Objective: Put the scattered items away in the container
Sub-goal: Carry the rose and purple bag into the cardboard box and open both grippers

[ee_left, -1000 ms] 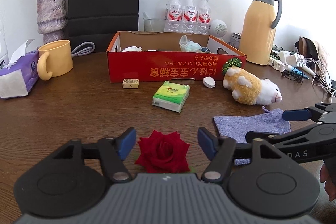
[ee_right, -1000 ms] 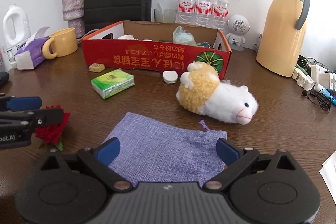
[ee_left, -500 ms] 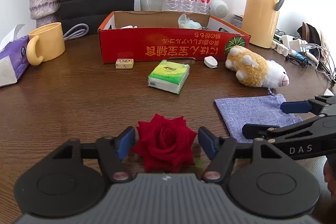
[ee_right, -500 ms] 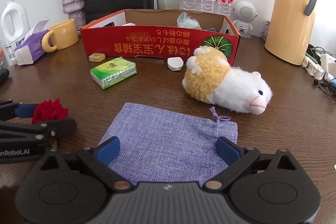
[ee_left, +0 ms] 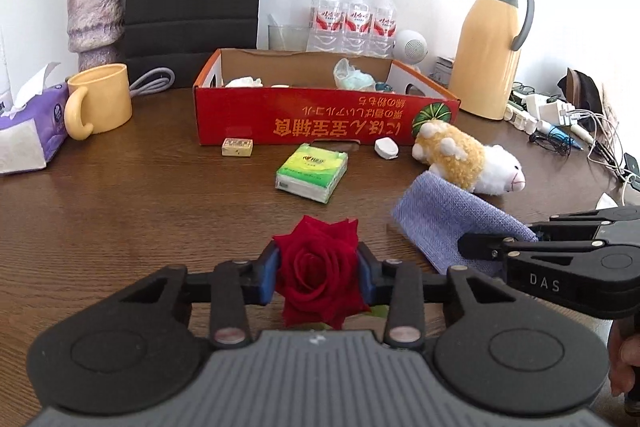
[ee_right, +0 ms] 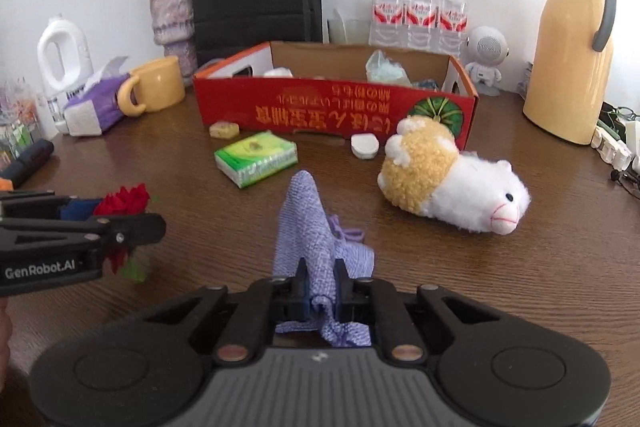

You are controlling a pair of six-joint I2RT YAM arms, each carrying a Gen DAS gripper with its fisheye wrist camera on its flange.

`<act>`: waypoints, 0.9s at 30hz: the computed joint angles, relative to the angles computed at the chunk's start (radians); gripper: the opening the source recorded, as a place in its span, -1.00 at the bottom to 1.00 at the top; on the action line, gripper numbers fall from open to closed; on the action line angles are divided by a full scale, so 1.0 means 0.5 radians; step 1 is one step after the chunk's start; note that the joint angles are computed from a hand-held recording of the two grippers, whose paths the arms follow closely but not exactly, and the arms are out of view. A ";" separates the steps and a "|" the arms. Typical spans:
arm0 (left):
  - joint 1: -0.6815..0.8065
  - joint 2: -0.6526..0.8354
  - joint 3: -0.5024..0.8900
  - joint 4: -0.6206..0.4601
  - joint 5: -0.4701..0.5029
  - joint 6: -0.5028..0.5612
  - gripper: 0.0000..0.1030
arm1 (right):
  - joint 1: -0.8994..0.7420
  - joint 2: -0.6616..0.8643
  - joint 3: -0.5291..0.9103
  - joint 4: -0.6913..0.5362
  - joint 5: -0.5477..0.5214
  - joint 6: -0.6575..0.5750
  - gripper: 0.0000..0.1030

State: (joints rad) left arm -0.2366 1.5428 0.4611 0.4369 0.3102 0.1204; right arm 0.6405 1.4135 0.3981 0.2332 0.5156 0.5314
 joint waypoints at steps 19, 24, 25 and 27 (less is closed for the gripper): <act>-0.151 0.900 2.098 -0.827 -0.124 -0.208 -0.22 | -1.015 0.430 1.380 -0.448 -0.727 -0.748 -0.83; -0.183 1.527 3.057 -1.354 -0.246 -0.250 -0.22 | -1.183 1.060 2.151 -0.908 -0.978 -0.772 -0.83; -0.185 1.667 3.272 -1.492 -0.268 -0.255 -0.22 | -1.207 1.158 2.266 -0.984 -1.028 -0.755 -0.83; -0.191 1.889 3.609 -1.694 -0.297 -0.234 -0.22 | -1.237 1.327 2.423 -1.050 -1.133 -0.701 -0.82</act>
